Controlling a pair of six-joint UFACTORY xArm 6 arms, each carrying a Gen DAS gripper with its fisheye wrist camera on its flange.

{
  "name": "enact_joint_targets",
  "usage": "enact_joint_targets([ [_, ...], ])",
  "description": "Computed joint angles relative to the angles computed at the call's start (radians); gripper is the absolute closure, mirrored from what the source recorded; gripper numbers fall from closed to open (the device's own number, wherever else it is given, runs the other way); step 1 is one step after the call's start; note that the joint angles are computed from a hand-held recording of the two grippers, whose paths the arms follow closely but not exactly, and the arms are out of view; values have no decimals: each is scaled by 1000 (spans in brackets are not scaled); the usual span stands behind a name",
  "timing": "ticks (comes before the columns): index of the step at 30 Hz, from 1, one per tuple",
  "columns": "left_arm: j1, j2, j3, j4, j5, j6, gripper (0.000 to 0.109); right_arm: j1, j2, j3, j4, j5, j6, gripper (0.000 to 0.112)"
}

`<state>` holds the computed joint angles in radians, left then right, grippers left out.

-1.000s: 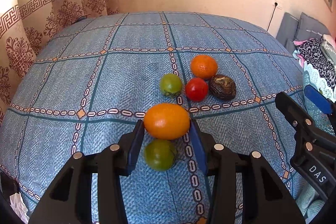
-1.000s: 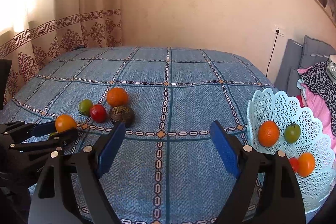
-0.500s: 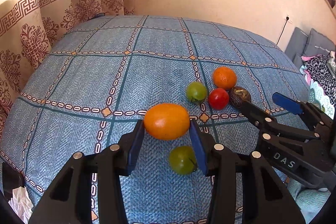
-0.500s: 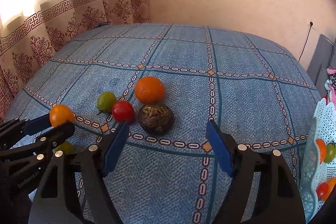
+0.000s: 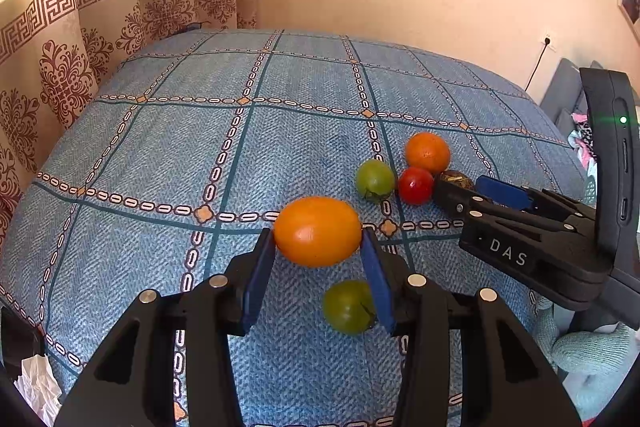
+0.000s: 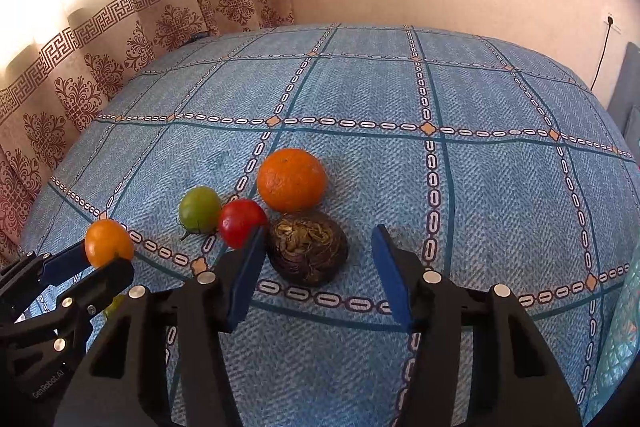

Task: Organize fruits
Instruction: 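Grasp the dark brown round fruit with the right gripper, then carry both held fruits into the basket and open both grippers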

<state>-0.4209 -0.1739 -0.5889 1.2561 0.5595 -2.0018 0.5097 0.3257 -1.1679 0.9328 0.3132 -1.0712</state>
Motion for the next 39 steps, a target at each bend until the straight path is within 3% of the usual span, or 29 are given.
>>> enact_joint_targets([
  [3,6,7,-3,-1,-11,7,64,1,-12,12,20,13,-32,70],
  [10,-2,10,-8,12,-3,-1,64,-1,-48,57,66,3,-64,70],
  [21,-28,-8,-7,16,29,-13,64,-13,-191,185,260,-21,-205,70],
  [30,-113,-8,-36,-19,114,-1,64,-55,-357,302,380,-24,-314,70],
  [39,-222,-3,-102,-58,235,30,64,-162,-494,375,452,41,-397,70],
])
